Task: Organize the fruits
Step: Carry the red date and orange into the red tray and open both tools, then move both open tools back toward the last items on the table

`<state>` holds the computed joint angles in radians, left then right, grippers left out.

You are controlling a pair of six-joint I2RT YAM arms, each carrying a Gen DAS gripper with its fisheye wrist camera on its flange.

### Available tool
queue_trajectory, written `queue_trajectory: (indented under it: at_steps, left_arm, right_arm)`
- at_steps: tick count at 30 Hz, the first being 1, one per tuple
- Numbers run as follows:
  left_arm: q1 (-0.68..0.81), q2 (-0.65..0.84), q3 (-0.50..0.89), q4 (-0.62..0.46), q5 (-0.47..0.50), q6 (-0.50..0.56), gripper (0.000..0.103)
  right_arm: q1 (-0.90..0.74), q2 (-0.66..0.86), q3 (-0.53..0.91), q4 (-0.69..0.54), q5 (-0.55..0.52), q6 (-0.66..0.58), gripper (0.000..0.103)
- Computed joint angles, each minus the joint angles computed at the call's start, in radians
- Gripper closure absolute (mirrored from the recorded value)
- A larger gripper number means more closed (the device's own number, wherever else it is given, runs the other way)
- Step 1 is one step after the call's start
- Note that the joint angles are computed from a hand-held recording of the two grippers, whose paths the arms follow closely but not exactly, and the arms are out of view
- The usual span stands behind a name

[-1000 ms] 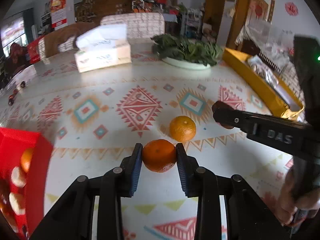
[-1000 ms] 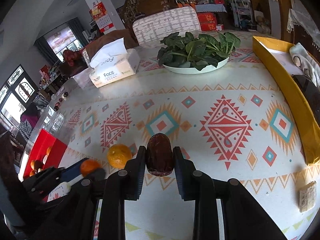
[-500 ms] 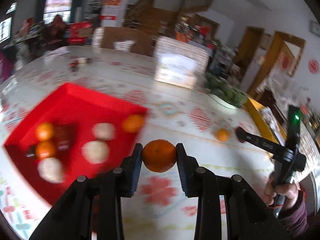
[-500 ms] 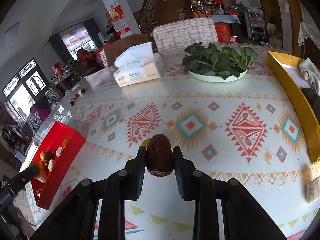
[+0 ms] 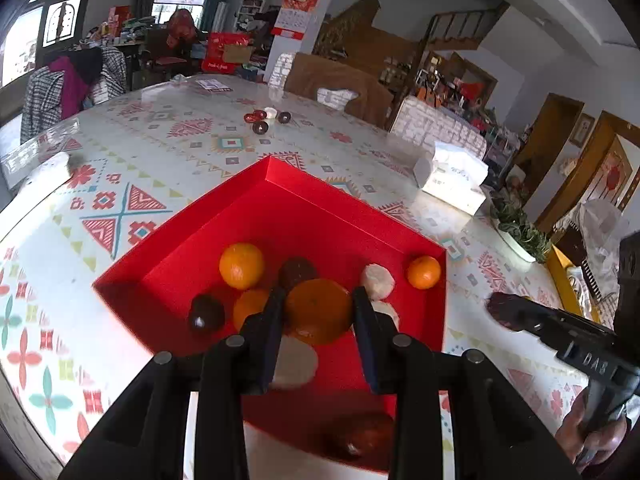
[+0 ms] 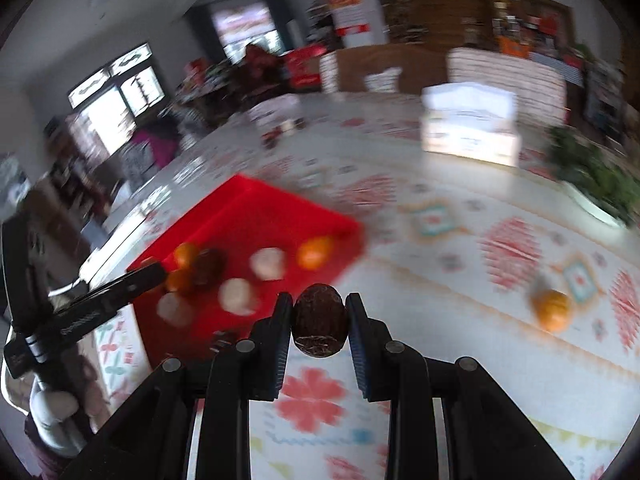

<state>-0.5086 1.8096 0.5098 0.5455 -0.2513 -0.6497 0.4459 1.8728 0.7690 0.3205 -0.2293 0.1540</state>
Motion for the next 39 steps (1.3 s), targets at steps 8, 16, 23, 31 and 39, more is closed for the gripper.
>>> queue_trajectory:
  at_steps: [8,16,23,31,39]
  left_arm:
    - [0.121,0.124,0.147,-0.068,0.116,0.071,0.070]
    - [0.188,0.182,0.219,-0.085,0.168,0.099,0.070]
    - [0.210,0.193,0.219,-0.065,0.186,0.094,0.063]
    - [0.218,0.102,0.129,-0.003,0.173,0.059,0.044]
    - [0.098,-0.091,-0.028,0.062,0.078,0.001,0.035]
  right_arm:
    - [0.124,0.214,0.293,-0.125,0.034,0.039,0.073]
    - [0.158,0.356,0.494,-0.223,0.045,0.044,0.073]
    - [0.164,0.397,0.547,-0.234,0.054,0.052,0.073]
    - [0.157,0.363,0.505,-0.186,0.038,0.080,0.057]
    - [0.121,0.212,0.280,-0.065,0.013,0.099,0.055]
